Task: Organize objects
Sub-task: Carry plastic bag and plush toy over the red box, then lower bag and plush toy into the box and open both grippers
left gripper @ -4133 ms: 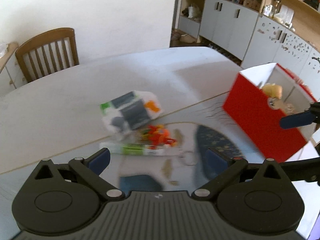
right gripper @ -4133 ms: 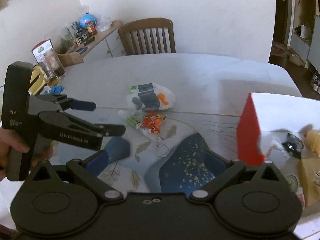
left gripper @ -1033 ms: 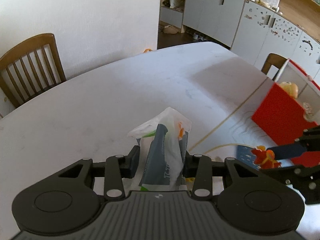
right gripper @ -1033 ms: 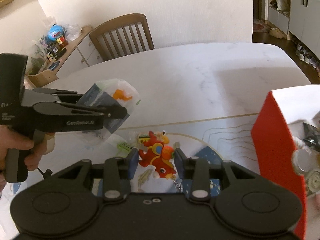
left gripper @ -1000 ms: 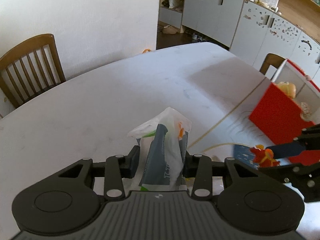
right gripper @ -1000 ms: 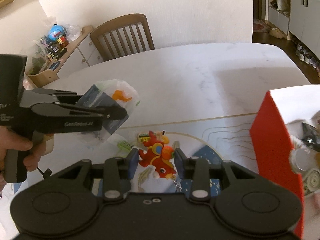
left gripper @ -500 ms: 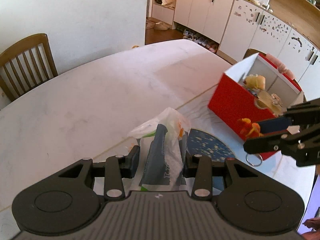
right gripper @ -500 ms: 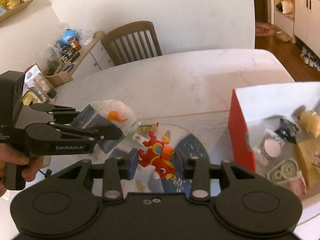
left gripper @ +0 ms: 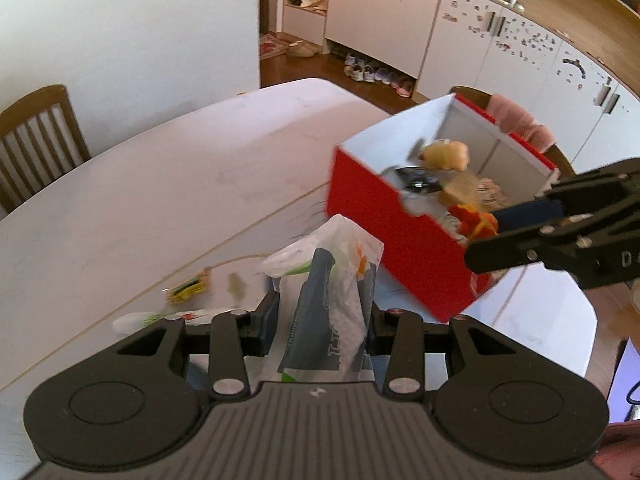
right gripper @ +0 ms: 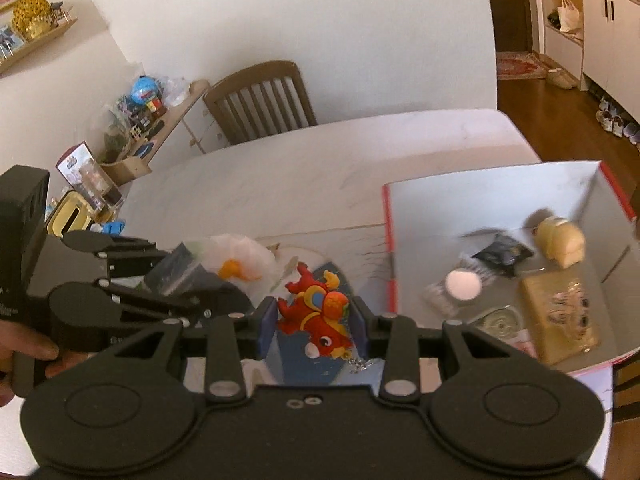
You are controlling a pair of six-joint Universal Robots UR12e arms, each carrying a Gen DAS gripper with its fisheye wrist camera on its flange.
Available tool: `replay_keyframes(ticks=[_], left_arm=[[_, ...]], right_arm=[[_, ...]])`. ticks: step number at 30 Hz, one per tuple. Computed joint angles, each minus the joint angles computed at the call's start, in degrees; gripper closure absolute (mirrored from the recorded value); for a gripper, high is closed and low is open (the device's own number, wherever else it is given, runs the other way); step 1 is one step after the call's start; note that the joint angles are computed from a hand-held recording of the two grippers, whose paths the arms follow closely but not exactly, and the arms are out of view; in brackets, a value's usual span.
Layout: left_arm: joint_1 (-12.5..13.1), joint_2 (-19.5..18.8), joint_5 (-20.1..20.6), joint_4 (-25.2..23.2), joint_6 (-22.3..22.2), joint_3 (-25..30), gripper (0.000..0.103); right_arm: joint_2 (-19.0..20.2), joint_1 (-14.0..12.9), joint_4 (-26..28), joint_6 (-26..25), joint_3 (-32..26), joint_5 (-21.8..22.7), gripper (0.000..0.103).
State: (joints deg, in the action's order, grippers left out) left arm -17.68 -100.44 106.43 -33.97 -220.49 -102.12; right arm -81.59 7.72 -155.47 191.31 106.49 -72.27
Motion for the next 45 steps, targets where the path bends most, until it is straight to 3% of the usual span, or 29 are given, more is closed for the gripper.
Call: replay_keyframes(ticks=[12, 24, 30, 45], left_arm=[[-2.30, -6.68, 0.00, -3.82, 2.47, 10.41, 0.064], [-2.60, -12.87, 1.18, -7.69, 6.15, 20.13, 0.064], [-1.75, -15.99, 2.31, -9.96, 6.34, 24.64, 0.064], [0.04, -24.10, -1.20, -16.38, 8.54, 32.91, 0.064]], right_arm=[[-2.92, -4.84, -3.17, -2.92, 4.35, -0.53, 0.065], [-2.73, -8.92, -4.70, -4.43, 6.06, -1.99, 0.065], [-1.41, -9.52, -3.91, -6.08, 5.90, -3.23, 0.065], [1.12, -8.83, 1.82, -13.48, 5.33, -5.81, 0.065]])
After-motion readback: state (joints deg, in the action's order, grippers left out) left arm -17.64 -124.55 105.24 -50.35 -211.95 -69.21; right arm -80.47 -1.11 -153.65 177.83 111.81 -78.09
